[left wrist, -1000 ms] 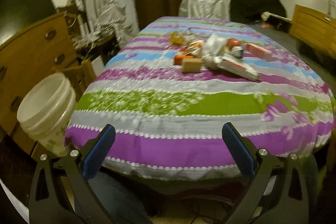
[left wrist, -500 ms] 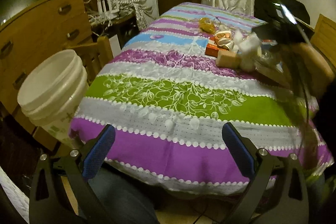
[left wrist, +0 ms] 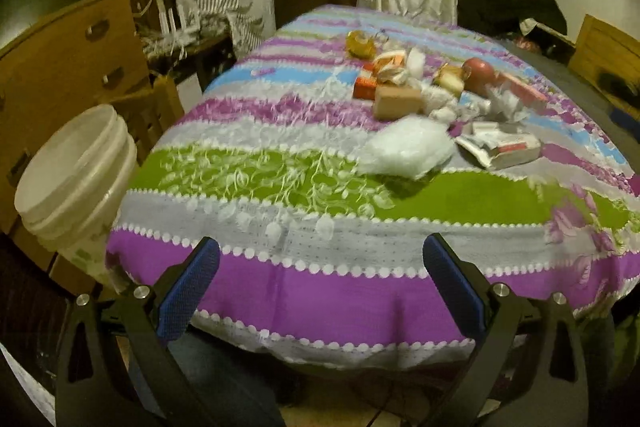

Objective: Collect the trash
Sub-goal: 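Grasp the white wrapper packet with the right tool while left tool approaches bubble wrap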

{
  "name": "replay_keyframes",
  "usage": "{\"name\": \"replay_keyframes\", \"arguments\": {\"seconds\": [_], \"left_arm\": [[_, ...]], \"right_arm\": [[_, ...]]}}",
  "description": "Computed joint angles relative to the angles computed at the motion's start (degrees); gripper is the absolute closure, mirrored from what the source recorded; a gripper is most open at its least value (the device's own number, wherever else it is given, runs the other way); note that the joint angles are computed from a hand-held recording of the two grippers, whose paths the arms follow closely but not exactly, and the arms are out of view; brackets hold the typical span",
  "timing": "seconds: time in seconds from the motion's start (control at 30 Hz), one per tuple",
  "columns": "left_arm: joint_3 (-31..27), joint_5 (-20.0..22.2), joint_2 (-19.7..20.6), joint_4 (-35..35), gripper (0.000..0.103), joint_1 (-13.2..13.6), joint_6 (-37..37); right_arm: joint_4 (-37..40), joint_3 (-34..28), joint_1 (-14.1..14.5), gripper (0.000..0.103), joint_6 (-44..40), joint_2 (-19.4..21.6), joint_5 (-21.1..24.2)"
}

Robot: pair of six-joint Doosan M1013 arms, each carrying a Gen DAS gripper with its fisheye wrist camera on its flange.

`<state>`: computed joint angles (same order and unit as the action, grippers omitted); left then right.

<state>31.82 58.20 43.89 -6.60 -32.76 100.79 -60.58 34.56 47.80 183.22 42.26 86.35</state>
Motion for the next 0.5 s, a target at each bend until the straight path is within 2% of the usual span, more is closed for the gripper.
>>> {"name": "replay_keyframes", "arguments": {"seconds": [0.1, 0.2, 0.3, 0.4, 0.5], "left_arm": [[2.7, -3.2, -1.7, 0.1, 0.005, -0.4, 1.0], [4.6, -5.4, -2.9, 1.7, 0.005, -0.9, 1.3], [5.2, -5.7, -3.2, 3.2, 0.005, -1.2, 1.1], [5.7, -6.2, -3.6, 3.8, 0.005, -1.3, 0.7], [6.6, -7.4, -4.2, 4.4, 0.005, -1.3, 0.4]], "right_arm": [[-2.7, -2.5, 3.4, 0.018, 0.2, 2.0, 5.8], [-4.0, -5.1, 6.3, 0.017, 0.1, 3.8, 11.5], [-0.2, -5.5, 6.9, 0.017, 2.9, 4.2, 11.6], [0.8, -8.8, 7.4, 0.017, 1.7, 6.4, 14.7], [1.4, -7.0, 7.9, 0.017, 5.3, 5.6, 13.0]]}}
